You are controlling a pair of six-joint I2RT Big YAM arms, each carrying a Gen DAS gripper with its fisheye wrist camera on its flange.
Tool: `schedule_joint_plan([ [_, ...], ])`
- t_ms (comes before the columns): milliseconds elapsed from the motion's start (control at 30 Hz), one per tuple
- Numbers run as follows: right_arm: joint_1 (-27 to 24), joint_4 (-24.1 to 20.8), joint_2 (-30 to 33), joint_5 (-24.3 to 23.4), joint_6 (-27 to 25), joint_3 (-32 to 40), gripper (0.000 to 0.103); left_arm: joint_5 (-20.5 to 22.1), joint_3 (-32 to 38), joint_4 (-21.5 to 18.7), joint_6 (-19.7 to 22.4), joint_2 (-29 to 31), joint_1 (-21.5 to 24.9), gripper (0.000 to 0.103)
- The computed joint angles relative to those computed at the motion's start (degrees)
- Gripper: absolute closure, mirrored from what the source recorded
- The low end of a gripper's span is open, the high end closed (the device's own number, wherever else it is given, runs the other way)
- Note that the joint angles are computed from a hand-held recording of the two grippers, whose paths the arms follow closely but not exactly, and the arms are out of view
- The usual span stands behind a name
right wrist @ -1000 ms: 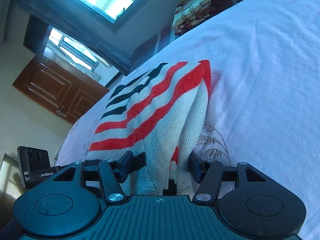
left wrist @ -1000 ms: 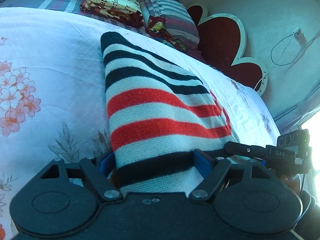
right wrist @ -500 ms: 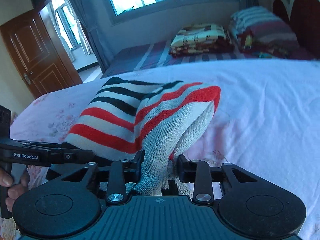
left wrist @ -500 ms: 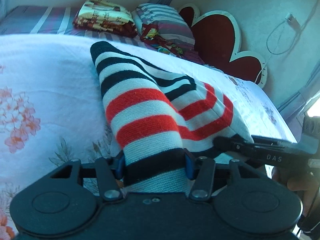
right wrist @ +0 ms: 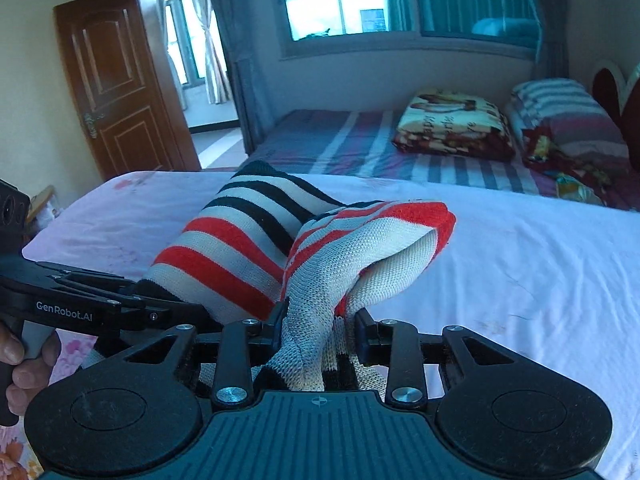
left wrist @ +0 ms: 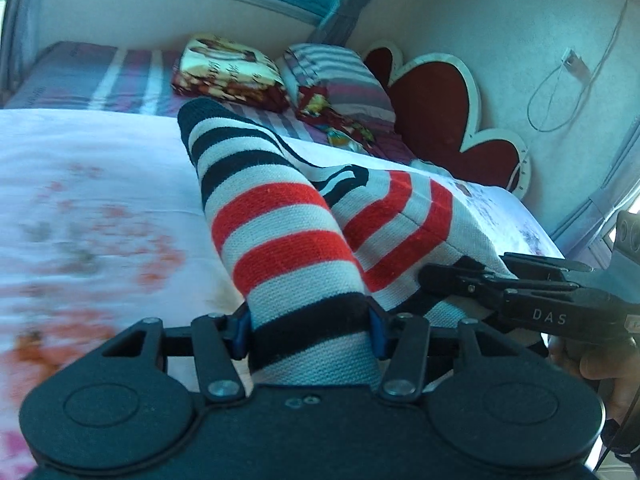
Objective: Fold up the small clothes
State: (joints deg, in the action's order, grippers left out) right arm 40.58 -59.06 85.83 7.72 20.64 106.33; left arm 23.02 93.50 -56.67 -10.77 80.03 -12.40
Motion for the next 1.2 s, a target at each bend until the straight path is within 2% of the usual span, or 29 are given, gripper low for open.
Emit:
schedule_joint_plan([
  [133,4.07,0.75,4.97,1.30,0.24,5.36,0.070,0.04,-1.80,-1.27,1.72,-2.77,3.89,0.052],
  [300,8.24,1.76,11.69,1.66,1.36,11.99,0.070,0.09,-2.69,-4.10,6.90,-4.80,9.24,0.052],
  [533,12.65,3.26,20.96,4.56,6.92,20.01,0.070,4.11,-3.48,-6.73,12.77,-4.06,17.53,0.052],
  [633,12.47,2.45,23.74,2.78,8.29,22.27,0.070,4.74,-4.67,-7.75,14.53,-3.91,19.81,0.051],
  [700,12.24,1.37,24.09,3.38,9.58,21.61,0.069,4.76,-6.08,-7.55,13.77,-3.73,20.72,0.045],
  [767,11.05,-0.80,24.27,1.95,12.46,20.61,0.067,5.10,-8.68,-4.95,11.88,-4.71,21.43,0.021],
  [833,10.00,2.03,22.81,-0.28,14.64,17.02,0.061,3.64,-10.98,-2.48,10.90,-5.97,21.15,0.016],
  [933,9.35,-0.89,23.80,-0.35,16.73,19.70,0.049,2.36,-12.34,-1.09,9.74,-7.51,21.10,0.016],
  [1000,9.56,0.21,21.21,4.50,17.14,17.49,0.049,1.23,-13.32,-0.16,9.80,-9.80,21.67,0.019],
  [1100,10.72,3.14,18.53,9.95,12.61,16.00,0.050,-0.32,-14.77,3.47,9.67,-13.40,23.71,0.022],
  [1133,11.03,4.02,18.66,10.82,10.04,16.51,0.060,-0.23,-14.48,4.62,9.44,-13.69,23.93,0.029],
  [1167,11.27,3.67,19.61,11.29,7.49,18.21,0.066,-0.12,-13.81,5.21,9.47,-13.64,23.58,0.058],
  [1200,11.84,1.79,21.42,11.54,5.87,21.32,0.073,-0.19,-12.14,4.21,10.40,-12.55,22.87,0.066],
])
